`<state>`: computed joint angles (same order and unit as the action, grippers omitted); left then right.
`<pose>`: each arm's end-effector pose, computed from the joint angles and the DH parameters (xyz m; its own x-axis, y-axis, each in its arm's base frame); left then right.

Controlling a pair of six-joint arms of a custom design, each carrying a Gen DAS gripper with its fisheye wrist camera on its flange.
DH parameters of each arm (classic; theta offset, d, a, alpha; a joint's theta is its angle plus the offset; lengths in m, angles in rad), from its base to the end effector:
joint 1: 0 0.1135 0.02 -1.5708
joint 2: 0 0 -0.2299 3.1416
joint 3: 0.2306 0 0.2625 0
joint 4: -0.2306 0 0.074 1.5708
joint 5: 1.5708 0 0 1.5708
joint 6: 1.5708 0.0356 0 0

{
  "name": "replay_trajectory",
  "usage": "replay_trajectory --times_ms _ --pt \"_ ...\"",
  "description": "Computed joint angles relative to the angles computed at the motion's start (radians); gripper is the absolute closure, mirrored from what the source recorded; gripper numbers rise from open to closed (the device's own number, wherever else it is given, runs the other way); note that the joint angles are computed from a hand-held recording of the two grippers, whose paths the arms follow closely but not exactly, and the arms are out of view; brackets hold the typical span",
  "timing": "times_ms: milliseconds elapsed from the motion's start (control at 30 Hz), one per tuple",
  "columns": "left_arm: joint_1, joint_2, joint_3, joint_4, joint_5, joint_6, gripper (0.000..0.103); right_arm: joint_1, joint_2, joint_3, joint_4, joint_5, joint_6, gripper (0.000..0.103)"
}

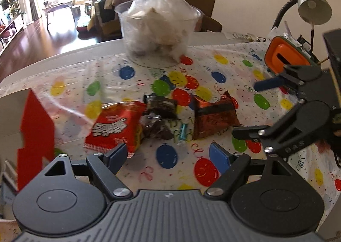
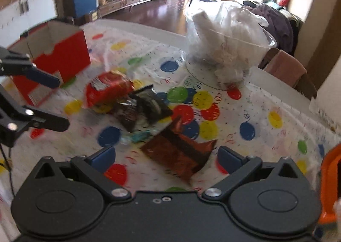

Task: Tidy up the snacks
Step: 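Move both open grippers back to the remaining snacks on the table, then grasp the orange-brown bag with the right gripper while the left grasps the blue candy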

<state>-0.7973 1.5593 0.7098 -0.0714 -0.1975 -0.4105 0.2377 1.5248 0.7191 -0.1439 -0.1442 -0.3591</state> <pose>0.2125 -0.2077 0.1044 -0.7569 0.2150 -0.6172 0.3453 0.9333 -0.0982 0.2838 0.0740 0.1116 -0.6295 -0.5103 -0.5860 -0.5720 0.8147 -0.0951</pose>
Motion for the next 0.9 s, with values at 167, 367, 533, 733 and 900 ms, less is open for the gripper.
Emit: replay_trajectory --times_ms 167,367,533,733,900 --pt "0.001 0.087 0.059 0.031 0.021 0.003 0.019 -0.024 0.147 0.097 0.004 -0.040 -0.182 0.005" --pt "-0.009 0.178 0.129 0.051 0.032 0.059 0.019 -0.008 0.291 0.188 -0.011 -0.043 -0.390 0.011" --pt "0.007 0.264 0.202 0.049 0.107 0.109 0.019 -0.006 0.381 0.250 -0.032 -0.039 -0.439 0.020" --pt "0.012 0.365 0.292 0.036 0.138 0.170 0.021 -0.015 0.412 0.237 0.004 -0.029 -0.473 0.029" --pt "0.024 0.451 0.373 0.016 0.145 0.196 0.040 -0.035 0.411 0.215 0.033 -0.030 -0.427 0.045"
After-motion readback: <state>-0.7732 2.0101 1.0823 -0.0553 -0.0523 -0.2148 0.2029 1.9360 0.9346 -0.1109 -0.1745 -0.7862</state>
